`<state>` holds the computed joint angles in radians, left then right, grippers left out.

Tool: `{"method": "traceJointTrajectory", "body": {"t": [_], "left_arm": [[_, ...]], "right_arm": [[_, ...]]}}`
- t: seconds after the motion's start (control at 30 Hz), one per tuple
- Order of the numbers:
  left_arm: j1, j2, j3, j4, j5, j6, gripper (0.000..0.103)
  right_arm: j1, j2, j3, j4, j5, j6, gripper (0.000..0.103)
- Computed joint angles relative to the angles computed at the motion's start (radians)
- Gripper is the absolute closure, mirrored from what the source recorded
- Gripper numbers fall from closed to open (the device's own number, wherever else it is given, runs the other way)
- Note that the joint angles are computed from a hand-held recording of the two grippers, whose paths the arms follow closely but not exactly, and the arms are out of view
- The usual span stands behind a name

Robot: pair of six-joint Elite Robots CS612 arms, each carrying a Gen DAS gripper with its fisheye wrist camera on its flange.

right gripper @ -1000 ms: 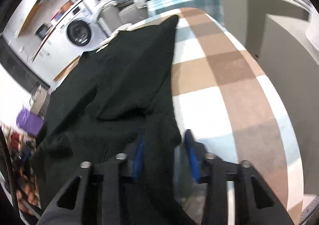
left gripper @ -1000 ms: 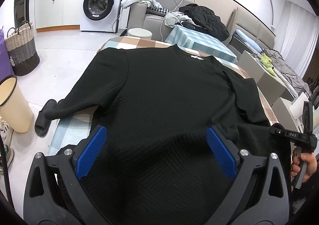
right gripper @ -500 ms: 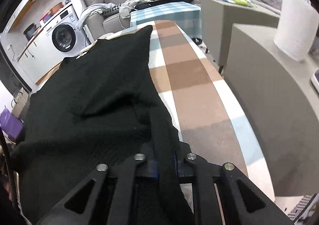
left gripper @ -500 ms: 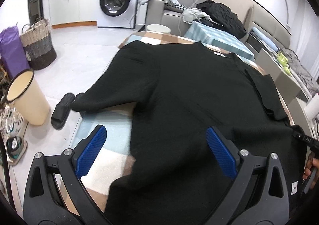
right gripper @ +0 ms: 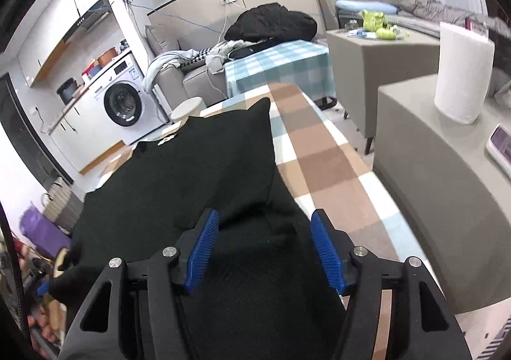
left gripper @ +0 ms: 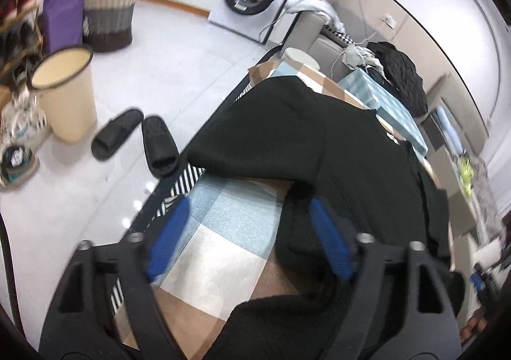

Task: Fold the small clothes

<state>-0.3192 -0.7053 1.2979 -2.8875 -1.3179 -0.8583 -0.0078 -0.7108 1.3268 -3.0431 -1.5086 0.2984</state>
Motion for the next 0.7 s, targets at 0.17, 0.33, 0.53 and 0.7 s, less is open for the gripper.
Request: {"method": "traceJointTrajectory", "body": {"t": [0.17,0.33,0.53,0.7], "left_arm": [[0.031,0.040,-0.050,0.016,-0.057,-0.074,0.041],[0.054,0.093,-0.116,0.026,-0.081,-0.150,0.042],[0.064,0.140,-0.179,0.041,-0.062,-0.168,0.069],[0.070,0.151,-0.190,0.027,-0.038,-0.176,0.098]], "right_arm": [[0.000,0.009,-0.019,0.022,0.039,0.015,0.041],[0.012,0.019,-0.033,0.032,0.003,0.000,0.041],[0.017,0.027,-0.044,0.052,-0.004,-0.002,0.041],[0.019,0.027,-0.041,0.052,-0.005,0.005,0.041]]}}
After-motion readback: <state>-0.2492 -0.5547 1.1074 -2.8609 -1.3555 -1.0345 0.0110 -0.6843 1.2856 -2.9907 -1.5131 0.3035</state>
